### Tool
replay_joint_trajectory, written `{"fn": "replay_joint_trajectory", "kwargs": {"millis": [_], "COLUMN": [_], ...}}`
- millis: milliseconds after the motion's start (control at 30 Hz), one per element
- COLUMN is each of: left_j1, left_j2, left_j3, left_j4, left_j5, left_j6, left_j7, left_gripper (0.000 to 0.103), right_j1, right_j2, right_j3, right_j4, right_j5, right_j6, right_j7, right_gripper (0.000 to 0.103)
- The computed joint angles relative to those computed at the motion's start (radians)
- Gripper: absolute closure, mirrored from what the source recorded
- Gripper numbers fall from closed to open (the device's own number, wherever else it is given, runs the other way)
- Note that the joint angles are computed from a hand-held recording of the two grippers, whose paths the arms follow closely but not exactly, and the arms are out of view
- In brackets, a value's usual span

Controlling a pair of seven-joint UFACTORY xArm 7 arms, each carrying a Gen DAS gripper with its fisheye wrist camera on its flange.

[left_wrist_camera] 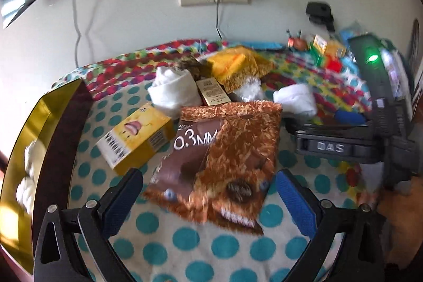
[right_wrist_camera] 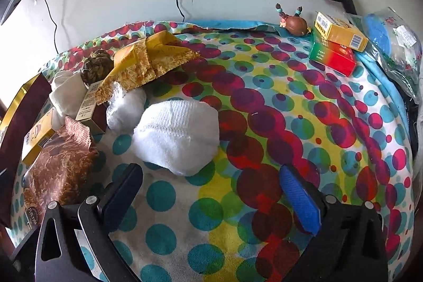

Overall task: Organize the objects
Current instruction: 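Grasp the brown chocolate snack bag with left while right moves toward a white sock, then lift the chocolate bag with left while right grasps the white rolled sock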

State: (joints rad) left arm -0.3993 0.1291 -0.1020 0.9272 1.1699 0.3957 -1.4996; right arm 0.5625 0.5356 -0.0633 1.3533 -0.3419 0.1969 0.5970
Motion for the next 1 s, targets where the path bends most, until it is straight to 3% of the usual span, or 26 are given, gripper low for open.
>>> {"fn": "replay_joint_trajectory", "kwargs": {"millis": [67, 133, 367, 500, 667, 700, 733, 800, 900, 1000], "left_j1": [0.042, 0.028, 0.038, -0.036, -0.099, -0.082, -0.107, -0.067, -0.141, -0.147], "left_j2": [0.043, 0.064, 0.113, 0.111, 0.165, 0.182, 0.205, 0.227, 0.212, 0.196], "left_j3": [-0.014, 0.023, 0.046, 0.109, 0.126, 0.101, 0.119, 0.087, 0.188, 0.193], "left_j4": [0.025, 0.044, 0.084, 0.086, 0.168, 0.182, 0.204, 0.201, 0.171, 0.154], "left_j5": [-0.104, -0.121, -0.360, -0.319, -0.287, -0.307, -0.352, -0.403, -0.282, -0.217], "left_j6": [-0.054, -0.095, -0.177, -0.213, -0.062, -0.039, 0.004, -0.037, -0.086, -0.096], "left_j7": [0.136, 0.178, 0.400, 0.366, 0.350, 0.373, 0.406, 0.426, 0.241, 0.177], "left_gripper": [0.000, 0.000, 0.000, 0.000, 0.000, 0.000, 0.000, 0.000, 0.007, 0.016], "right_j1": [-0.002, 0.000, -0.011, 0.013, 0.018, 0.018, 0.019, 0.023, 0.014, 0.018], "right_j2": [0.004, 0.004, -0.002, -0.014, -0.015, -0.015, -0.017, -0.016, -0.017, -0.018], "right_j3": [0.001, -0.002, -0.004, -0.048, -0.055, -0.055, -0.056, -0.060, -0.051, -0.055], "right_j4": [0.005, 0.003, -0.019, -0.044, -0.042, -0.041, -0.043, -0.038, -0.041, -0.040], "right_j5": [0.002, 0.003, 0.030, 0.041, 0.028, 0.026, 0.021, 0.013, 0.011, 0.003], "right_j6": [0.002, -0.002, -0.044, -0.069, -0.060, -0.058, -0.055, -0.047, -0.053, -0.045], "right_j7": [-0.004, 0.002, 0.019, 0.071, 0.083, 0.085, 0.085, 0.091, 0.092, 0.095], "right_gripper": [0.000, 0.000, 0.000, 0.000, 0.000, 0.000, 0.000, 0.000, 0.000, 0.000]}}
